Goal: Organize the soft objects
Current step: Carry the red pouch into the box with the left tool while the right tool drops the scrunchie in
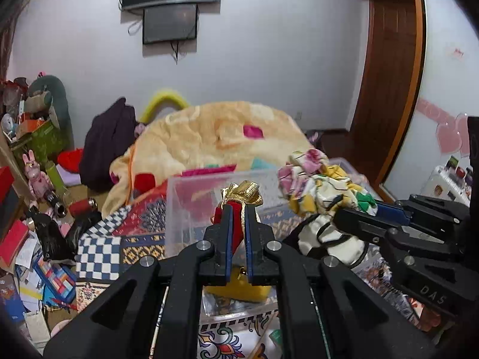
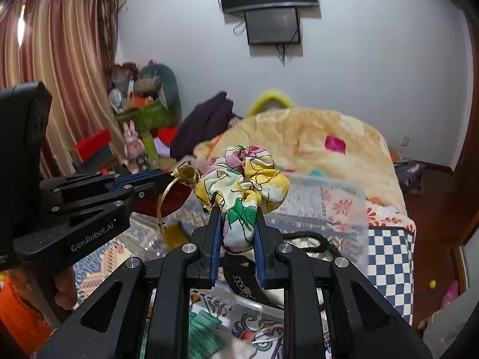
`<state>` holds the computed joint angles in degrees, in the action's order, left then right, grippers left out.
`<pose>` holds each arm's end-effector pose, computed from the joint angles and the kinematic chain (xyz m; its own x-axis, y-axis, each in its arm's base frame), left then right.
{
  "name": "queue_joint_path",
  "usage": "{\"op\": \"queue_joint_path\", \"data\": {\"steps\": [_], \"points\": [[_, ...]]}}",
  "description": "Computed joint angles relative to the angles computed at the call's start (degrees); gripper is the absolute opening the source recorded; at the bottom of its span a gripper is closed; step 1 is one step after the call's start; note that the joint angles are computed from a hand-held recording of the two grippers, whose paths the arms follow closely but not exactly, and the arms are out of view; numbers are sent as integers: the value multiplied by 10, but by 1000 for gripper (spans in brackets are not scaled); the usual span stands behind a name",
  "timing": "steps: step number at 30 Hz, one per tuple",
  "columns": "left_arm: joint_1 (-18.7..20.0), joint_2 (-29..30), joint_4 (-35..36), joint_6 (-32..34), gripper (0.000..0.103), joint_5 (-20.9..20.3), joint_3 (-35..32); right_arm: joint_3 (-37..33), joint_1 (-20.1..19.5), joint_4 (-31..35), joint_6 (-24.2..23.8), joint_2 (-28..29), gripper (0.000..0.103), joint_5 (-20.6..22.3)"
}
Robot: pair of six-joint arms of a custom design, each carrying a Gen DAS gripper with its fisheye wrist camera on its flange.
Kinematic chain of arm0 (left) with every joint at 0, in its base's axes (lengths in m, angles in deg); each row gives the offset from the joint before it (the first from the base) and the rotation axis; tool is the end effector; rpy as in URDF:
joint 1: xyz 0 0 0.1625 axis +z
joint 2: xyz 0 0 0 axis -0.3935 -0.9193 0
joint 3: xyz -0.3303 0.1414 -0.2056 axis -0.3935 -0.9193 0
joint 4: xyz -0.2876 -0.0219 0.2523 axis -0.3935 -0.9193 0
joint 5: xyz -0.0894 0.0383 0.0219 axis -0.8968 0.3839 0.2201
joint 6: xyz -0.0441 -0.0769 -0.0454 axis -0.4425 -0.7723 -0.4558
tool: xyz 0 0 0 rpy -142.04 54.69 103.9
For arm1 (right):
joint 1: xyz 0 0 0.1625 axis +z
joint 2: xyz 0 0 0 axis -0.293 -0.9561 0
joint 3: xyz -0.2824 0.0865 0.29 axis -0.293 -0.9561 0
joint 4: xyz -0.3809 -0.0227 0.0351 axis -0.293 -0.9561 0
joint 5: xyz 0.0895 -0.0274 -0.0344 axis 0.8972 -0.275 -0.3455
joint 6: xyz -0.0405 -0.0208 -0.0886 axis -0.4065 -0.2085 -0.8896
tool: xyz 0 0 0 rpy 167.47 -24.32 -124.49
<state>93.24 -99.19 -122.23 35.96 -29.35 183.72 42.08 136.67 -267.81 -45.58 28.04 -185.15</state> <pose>-0.0113 -0.5801 0.3429 -0.7351 0.1749 -0.6550 0.6136 0.5825 -0.5331 0.4204 -0.5505 -0.0554 -0.7039 -0.4783 0.5251 -0.7066 0.5461 -0.4499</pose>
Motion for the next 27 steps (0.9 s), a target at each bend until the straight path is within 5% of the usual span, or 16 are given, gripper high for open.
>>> {"op": "queue_joint_path", "data": {"steps": [10, 17, 27], "points": [[8, 7, 83, -36, 7, 7, -12, -28, -1, 75, 2, 18, 18, -32], [5, -14, 85, -31, 39, 13, 17, -9, -1, 81, 2, 1, 37, -37], [-22, -76, 29, -8, 56, 11, 87, 81, 8, -16, -7, -46, 60, -25]]}}
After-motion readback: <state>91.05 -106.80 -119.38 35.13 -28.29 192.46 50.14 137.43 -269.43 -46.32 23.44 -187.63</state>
